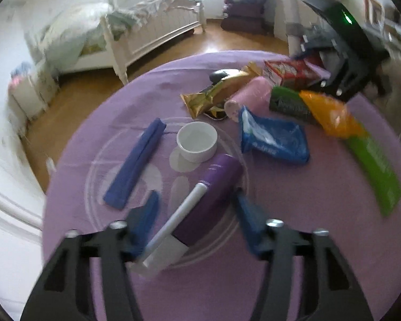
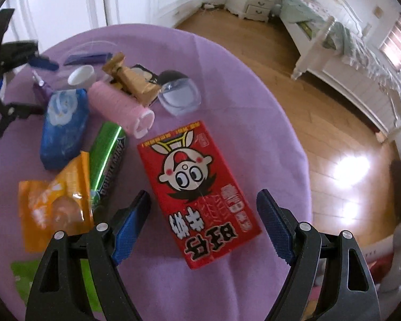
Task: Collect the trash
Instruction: 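Grasp the purple spray bottle with the left tool while the right tool grasps the red milk box, then carry both items over the black bin and open both tools to drop them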
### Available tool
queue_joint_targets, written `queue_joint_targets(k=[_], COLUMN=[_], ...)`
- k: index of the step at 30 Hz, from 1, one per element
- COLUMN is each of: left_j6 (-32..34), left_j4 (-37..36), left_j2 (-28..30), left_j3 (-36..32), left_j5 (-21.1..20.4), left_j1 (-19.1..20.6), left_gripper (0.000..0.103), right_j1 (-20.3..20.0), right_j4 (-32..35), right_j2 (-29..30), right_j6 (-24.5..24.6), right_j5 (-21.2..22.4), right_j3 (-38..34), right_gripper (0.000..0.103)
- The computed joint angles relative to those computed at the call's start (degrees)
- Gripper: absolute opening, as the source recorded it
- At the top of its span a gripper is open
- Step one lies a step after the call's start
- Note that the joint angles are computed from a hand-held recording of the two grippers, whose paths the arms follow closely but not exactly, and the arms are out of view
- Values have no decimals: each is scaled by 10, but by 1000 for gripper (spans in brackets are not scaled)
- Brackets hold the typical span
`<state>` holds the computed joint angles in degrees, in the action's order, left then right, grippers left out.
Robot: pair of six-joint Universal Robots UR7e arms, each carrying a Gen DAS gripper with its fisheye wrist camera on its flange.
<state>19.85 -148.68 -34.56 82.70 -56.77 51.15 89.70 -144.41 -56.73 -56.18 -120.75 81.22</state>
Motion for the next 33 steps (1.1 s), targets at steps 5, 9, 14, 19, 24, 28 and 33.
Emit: queue_joint_targets(k=[5, 9, 14, 19, 24, 28, 33], left_j6=[-34, -90, -186, -285, -312, -318, -317], left_j4=[-19, -49, -144, -227, -274, -283, -239], left_j2=[-5, -24, -56, -67, -44, -5, 68], left_j3=[21, 63, 131, 180, 185, 155, 65], left_j5=[5, -3, -9, -5, -17, -57, -122], left_j1=[-9, -18, -44, -90, -136, -159, -174], left_gripper=[24, 24, 24, 24, 24, 24, 24], right_j1=[-8, -23, -42, -46, -61, -96, -169], right_j4=[18, 32, 11, -67, -159, -212, -236], right_j2=[-24, -83, -182, -263, -323, -380, -446], right_j6=[85, 200, 277, 321, 367, 401, 423], right_j5=[41, 138, 276, 353, 385, 401, 426], right_j3=[20, 61, 158, 263, 340, 385, 420], right_gripper=[56, 53, 53, 53, 53, 53, 53])
